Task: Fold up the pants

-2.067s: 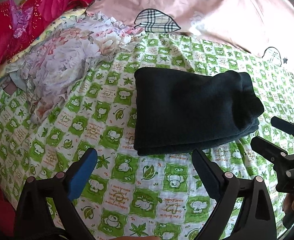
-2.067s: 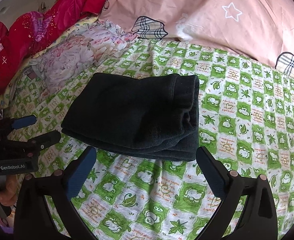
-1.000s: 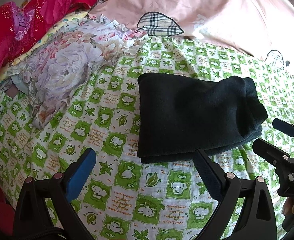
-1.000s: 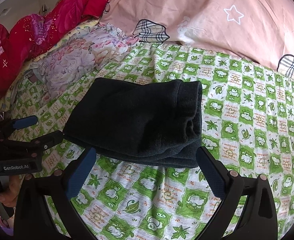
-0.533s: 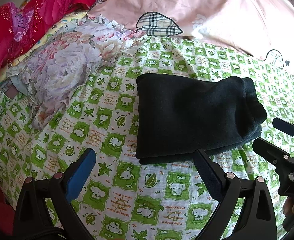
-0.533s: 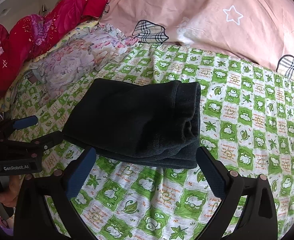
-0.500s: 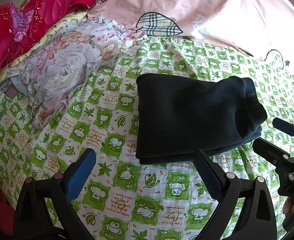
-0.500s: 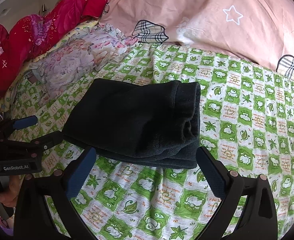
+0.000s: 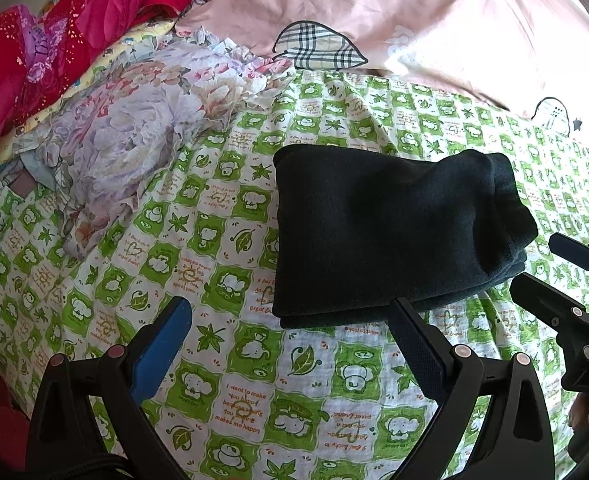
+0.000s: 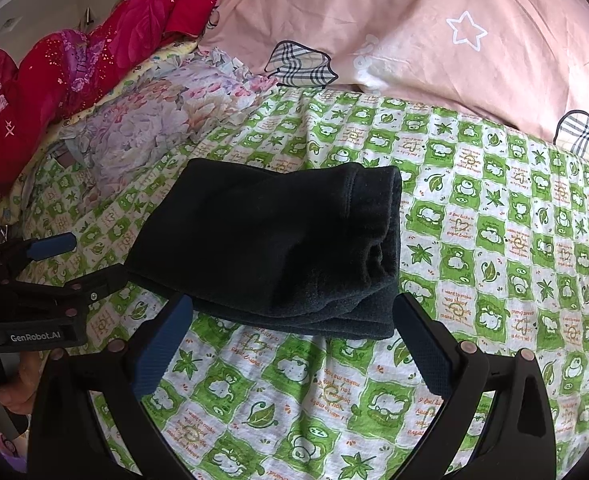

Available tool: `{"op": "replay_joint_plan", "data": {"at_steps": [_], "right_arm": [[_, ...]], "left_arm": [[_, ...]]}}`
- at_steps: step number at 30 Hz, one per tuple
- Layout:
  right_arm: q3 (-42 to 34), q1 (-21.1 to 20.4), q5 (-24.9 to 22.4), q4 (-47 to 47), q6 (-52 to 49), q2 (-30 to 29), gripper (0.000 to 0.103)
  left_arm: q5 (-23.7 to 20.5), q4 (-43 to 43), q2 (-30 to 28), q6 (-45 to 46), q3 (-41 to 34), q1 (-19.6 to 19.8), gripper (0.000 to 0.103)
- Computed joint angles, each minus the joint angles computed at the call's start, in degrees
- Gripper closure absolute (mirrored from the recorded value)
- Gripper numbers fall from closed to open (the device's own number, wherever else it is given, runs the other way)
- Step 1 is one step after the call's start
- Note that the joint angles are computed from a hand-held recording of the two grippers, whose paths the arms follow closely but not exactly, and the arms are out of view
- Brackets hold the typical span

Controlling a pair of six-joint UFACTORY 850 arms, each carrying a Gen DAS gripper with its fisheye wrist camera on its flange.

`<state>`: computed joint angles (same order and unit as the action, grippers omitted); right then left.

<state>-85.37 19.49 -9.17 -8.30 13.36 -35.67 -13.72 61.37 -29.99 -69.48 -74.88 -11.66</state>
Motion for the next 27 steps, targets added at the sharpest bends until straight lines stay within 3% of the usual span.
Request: {"op": "replay_joint_plan", "data": {"at_steps": [27], "right_arm": [[-0.50,-0.28,-0.35,1.56,-1.61,-0.17,0.003]], "left_arm": [[0.39,-2.49,-0.77,3.81,-1.18,0.52,0.004]]}}
